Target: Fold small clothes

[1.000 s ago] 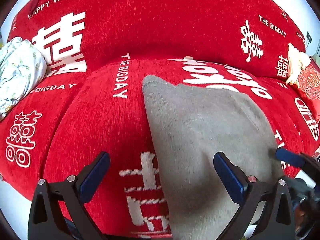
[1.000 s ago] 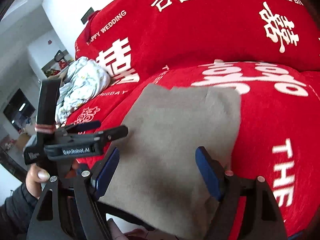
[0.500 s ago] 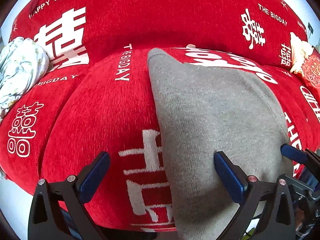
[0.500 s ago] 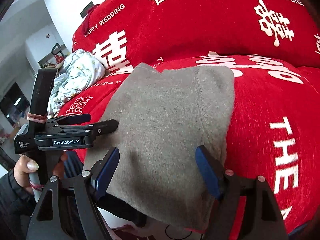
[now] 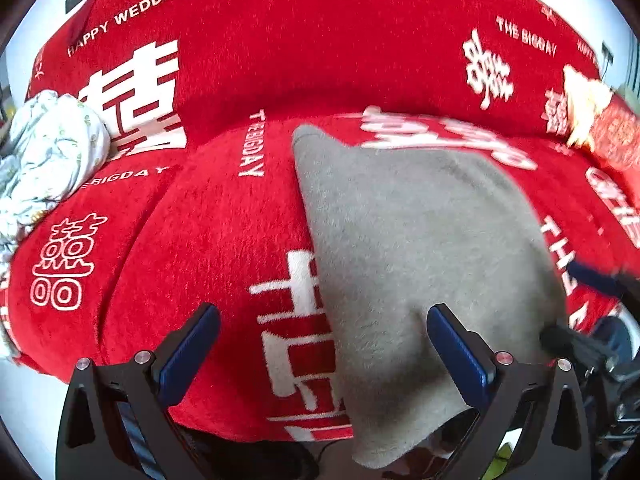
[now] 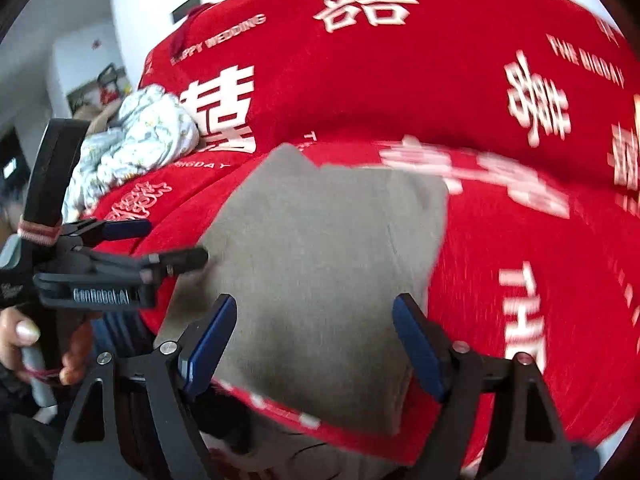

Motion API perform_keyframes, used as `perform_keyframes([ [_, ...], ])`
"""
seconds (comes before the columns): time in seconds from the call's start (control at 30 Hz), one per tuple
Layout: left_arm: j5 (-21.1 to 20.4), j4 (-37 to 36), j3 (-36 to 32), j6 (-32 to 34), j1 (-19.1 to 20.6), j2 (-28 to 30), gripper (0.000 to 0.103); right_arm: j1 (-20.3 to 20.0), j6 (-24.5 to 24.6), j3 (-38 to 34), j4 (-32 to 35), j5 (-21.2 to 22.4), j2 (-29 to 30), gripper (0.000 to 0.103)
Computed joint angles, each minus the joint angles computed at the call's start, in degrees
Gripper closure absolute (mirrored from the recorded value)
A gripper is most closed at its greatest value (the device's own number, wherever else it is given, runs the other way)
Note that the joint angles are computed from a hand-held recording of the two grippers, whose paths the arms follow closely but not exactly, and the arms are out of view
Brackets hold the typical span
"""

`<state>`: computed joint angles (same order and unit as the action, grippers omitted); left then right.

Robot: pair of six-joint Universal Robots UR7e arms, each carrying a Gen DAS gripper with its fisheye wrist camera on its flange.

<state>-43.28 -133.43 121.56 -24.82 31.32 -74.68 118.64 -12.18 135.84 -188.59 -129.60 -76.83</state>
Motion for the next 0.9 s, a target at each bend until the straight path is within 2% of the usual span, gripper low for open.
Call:
perform_keyframes([
  [0.13, -1.8, 0.6, -0.8, -0.5, 2.0, 1.4, 0.0, -3.6, 2.7, -4.3, 7.9, 1.4, 1.4, 0.02],
  [0.2, -2.4, -0.4, -0.8, -0.1, 2.3, 1.8, 0.0, -6.0, 3.2, -4.9, 7.5, 3.7, 1.7, 0.02],
  [0.27, -1.6, -0.4, -0.8, 0.5, 1.9, 2.3, 0.0, -6.4, 3.1, -5.5, 7.9, 4.3, 1.9, 0.017],
  [0.4, -1.5, 0.0, -1.3, -0.2, 2.2, 2.9, 0.0, -6.0, 2.5, -7.3, 9.9, 2.8, 3.3, 0.012],
  [0.5, -3.1, 0.5, -1.6, -1.5, 2.4, 1.9, 0.0, -5.0, 6.4, -7.5, 12.1, 2.1, 2.1, 0.012],
  [0.6, 0.4, 1.2, -0.9, -2.1, 0.3, 1.0, 0.0, -1.9, 9.2, -5.6, 6.8, -1.4, 1.4, 0.012],
  [0.67, 4.2, -1.9, 1.0, -1.2, -2.1, 0.0, 0.0, 0.6, 7.3, -3.8, -1.0, -4.6, 2.3, 0.009],
  [0.7, 5.4, -3.8, 1.9, -0.9, -3.1, -0.7, 0.0, 2.3, 6.1, -3.1, -4.9, -7.5, 3.1, 0.007],
  [0.83, 7.2, -6.7, 3.8, -2.6, -5.7, -3.1, 0.0, 6.1, 3.3, -2.2, -11.5, -14.3, 4.8, 0.007],
  [0.9, 10.0, -11.0, 6.2, -3.4, -7.5, -3.5, 0.0, 7.4, 3.0, -1.5, -15.4, -16.2, 5.6, 0.007],
])
